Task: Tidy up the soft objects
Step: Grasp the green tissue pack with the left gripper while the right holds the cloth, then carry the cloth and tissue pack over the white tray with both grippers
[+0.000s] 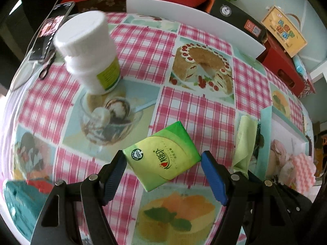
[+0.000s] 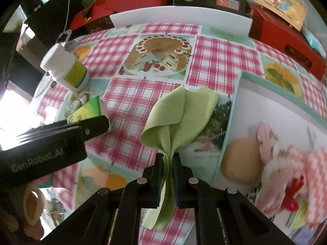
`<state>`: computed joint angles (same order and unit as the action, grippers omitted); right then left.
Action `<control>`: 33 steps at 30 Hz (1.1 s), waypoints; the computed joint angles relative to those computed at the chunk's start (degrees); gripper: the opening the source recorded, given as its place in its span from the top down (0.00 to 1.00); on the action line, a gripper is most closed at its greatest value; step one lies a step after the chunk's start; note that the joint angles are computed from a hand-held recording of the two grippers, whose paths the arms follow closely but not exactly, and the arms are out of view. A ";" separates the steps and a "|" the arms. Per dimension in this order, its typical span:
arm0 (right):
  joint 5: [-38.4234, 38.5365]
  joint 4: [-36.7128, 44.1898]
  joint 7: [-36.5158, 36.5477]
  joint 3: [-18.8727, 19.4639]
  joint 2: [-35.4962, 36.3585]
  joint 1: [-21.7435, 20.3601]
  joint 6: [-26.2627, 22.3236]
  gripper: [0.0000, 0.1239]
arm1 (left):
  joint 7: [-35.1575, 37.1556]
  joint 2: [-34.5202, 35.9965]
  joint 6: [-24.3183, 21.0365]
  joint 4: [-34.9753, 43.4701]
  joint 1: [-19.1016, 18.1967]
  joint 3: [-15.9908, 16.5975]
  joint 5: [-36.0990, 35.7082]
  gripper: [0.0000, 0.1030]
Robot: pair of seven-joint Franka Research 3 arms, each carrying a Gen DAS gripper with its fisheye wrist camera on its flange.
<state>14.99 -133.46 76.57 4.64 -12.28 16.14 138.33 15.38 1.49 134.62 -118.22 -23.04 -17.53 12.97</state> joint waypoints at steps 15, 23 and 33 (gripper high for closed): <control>6.05 -6.57 -1.08 -1.74 -13.25 -0.78 -1.43 0.92 | -8.90 -11.91 -3.14 -5.41 -2.64 -2.81 -0.17 0.26; 6.89 -7.95 -1.06 -2.02 -19.40 -1.21 -2.15 0.92 | -10.28 -12.53 -6.17 -2.46 -3.53 -4.02 1.48 0.26; 7.38 -9.90 -1.81 -3.13 -24.99 -2.26 -3.60 0.92 | -10.59 -11.49 -11.19 3.08 -4.83 -5.35 4.54 0.26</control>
